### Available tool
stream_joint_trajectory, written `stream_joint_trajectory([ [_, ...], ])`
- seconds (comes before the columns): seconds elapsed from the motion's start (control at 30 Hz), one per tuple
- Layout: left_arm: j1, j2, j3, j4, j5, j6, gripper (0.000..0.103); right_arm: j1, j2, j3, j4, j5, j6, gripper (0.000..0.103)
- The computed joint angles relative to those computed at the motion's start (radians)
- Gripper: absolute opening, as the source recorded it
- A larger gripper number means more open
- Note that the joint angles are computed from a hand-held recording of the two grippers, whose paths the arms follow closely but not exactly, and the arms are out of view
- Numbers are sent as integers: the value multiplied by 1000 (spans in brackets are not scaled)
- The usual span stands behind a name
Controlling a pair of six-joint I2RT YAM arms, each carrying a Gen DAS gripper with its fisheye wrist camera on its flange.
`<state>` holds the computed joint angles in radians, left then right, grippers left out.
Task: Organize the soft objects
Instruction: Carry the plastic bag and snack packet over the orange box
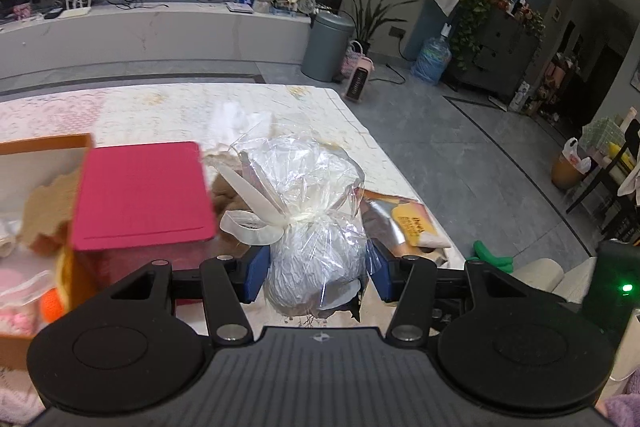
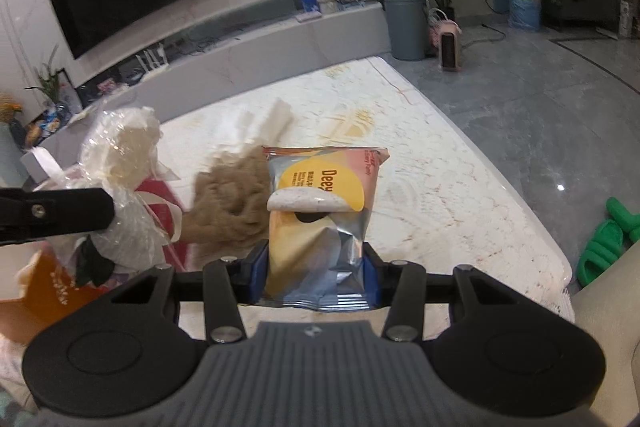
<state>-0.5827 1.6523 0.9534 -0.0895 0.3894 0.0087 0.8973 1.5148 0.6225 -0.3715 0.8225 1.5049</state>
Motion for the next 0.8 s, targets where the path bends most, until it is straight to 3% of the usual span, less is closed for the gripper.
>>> stream_joint_trajectory([
  [0.17,83,-81,-63,-3,32,28,60,103,26,123,-142,62,67,46],
  [0.3,153,-137,-96,-11,57,44,60,152,59,220,-180,91,37,46],
  [0.8,459,-157,-63,-82,178,147,60,177,269,555,-67,58,-266,46],
])
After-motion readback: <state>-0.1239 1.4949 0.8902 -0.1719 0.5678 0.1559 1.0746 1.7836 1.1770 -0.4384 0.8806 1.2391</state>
